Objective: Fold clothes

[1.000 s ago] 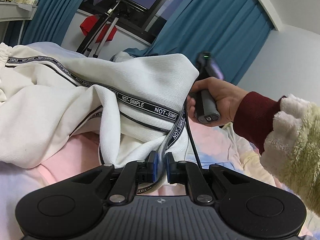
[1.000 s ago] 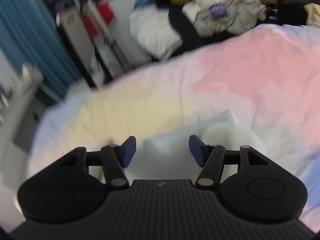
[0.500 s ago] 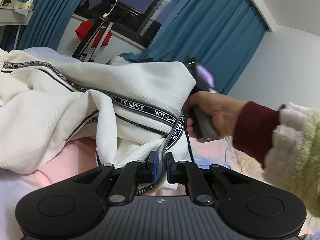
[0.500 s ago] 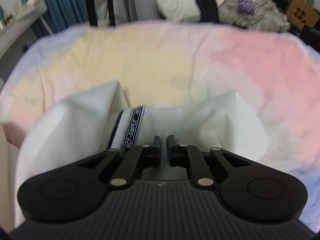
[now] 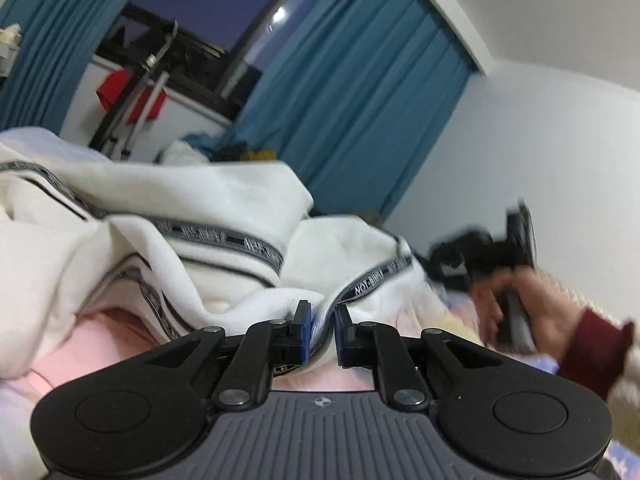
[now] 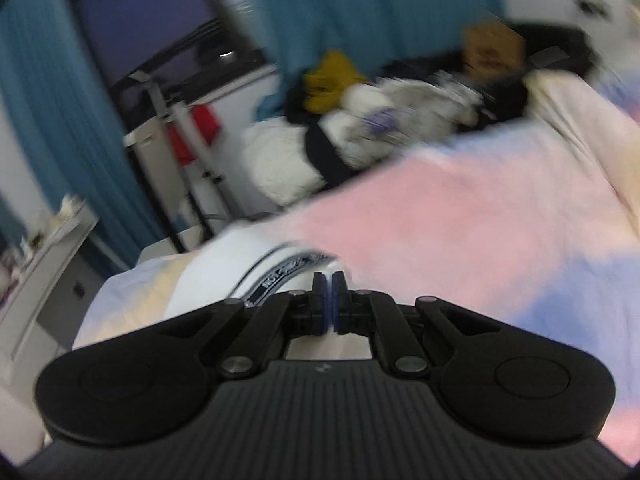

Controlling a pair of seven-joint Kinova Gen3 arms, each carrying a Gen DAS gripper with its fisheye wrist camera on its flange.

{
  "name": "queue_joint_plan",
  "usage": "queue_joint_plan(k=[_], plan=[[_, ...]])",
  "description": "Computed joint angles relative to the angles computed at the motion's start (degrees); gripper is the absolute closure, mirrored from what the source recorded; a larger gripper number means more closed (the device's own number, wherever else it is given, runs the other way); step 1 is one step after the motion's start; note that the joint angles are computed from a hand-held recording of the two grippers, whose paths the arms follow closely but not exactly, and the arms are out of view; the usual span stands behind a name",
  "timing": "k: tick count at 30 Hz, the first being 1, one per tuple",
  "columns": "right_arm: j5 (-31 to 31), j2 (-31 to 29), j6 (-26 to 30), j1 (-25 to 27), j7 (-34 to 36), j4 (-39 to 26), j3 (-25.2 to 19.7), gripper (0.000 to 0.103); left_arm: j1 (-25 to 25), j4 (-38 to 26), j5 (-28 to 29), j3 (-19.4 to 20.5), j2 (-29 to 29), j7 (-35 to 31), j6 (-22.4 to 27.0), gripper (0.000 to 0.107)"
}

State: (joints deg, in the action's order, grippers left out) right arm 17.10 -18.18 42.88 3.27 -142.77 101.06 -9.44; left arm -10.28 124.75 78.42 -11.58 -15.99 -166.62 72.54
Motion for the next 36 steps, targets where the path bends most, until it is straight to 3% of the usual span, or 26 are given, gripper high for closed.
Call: queue_joint_plan(k=[4, 9, 13, 16, 18, 21, 25, 29, 31, 35, 36], plan=[[-9.3, -6.3, 2.3, -4.9, -1.4, 10.6, 10.6, 0.097, 1.5, -1.2, -5.5, 3.5, -2.2, 1.7, -5.2, 0.095], [-21.0, -15.6, -1.3, -11.4, -2.2, 23.9, 23.3, 0.095, 3.8, -2.6, -11.7, 4.8, -3.7, 9.3, -10.2, 0.095], [-29.7, -22.0, -7.2, -6.1, -2.1, 30.8, 24.6, 0.094, 5.5, -4.3, -16.1, 5.9, -5.5, 15.8, -13.3, 0.095], [-29.4, -24.7, -10.8, -4.8, -3.6, 32.1, 25.1, 0.092, 6.9, -5.1, -18.5, 6.3, -6.4, 19.1, -14.9, 0.095], [-27.4, -23.4, -12.2, -8.6, -3.7, 31.9, 28.2, 0.073, 7.8, -5.9, -20.1, 6.4, -6.4, 21.9, -15.5, 0.095], [-27.8, -21.4, -15.1, -16.5, -1.4, 32.5, 36.1, 0.059, 9.5, -6.3, -21.1, 5.1, -6.4, 24.1, -15.7, 0.095], [-34.2, -15.8, -24.2, -26.3, 4.3, 33.5, 46.7, 0.059, 12.0, -6.4, -22.0, 3.3, -5.9, 25.9, -16.5, 0.095], [-43.3, -17.3, -31.0, -37.0, 13.1, 35.3, 56.5, 0.059, 13.7, -6.5, -21.8, 1.8, -5.0, 27.2, -16.8, 0.095], [-44.6, -16.7, -30.0, -41.5, 17.4, 34.1, 60.1, 0.059, 14.1, -6.6, -21.1, 1.4, -4.2, 27.3, -16.9, 0.095], [-46.5, -13.0, -28.3, -44.9, 22.9, 31.6, 63.6, 0.060, 14.0, -6.5, -18.8, 0.8, -2.3, 26.7, -16.5, 0.096], [-47.7, -11.6, -27.8, -43.9, 25.1, 30.9, 62.9, 0.071, 13.8, -6.3, -18.0, 0.6, -1.9, 26.2, -16.2, 0.096]])
